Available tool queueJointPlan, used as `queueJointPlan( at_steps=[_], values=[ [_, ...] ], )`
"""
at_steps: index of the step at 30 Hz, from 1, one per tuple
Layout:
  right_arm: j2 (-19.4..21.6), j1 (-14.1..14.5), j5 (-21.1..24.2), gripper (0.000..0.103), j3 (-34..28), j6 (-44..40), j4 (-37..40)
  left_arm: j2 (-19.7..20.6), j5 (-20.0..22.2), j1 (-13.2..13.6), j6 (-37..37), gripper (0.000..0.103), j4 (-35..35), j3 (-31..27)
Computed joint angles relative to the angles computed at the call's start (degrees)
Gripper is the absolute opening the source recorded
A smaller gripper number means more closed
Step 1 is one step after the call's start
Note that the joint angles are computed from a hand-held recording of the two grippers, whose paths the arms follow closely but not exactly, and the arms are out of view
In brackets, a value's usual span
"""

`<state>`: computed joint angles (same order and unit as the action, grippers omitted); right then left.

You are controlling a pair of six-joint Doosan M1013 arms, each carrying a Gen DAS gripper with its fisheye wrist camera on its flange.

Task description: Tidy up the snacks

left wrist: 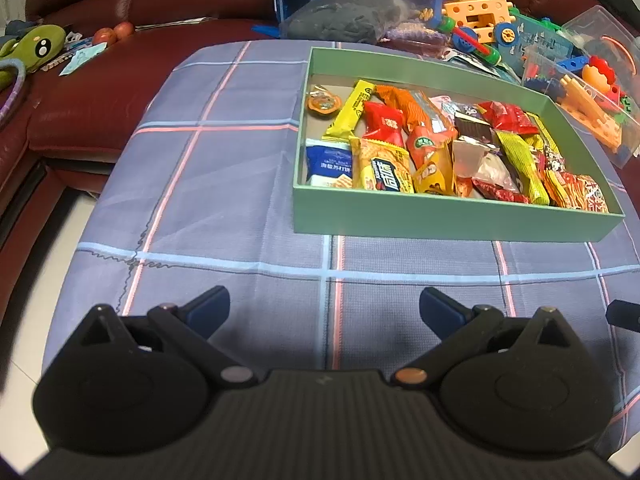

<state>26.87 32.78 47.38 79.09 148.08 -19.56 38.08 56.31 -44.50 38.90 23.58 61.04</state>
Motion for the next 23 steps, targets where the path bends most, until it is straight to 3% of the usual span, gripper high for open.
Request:
queueJointPlan(
  at_steps=[7, 23],
  values=[
    [0.29, -0.19, 0.25, 0.103, -0.19, -0.63, 0.78, -0.23, -2.49, 0.22, 2.16, 0.103, -1.52, 0.72],
    [0.08, 0.15, 0.63, 0.103, -0.35, 0.13, -0.87, -0.19, -1.21, -0.65, 3.75, 0.103, 0.94, -0.21]
  ],
)
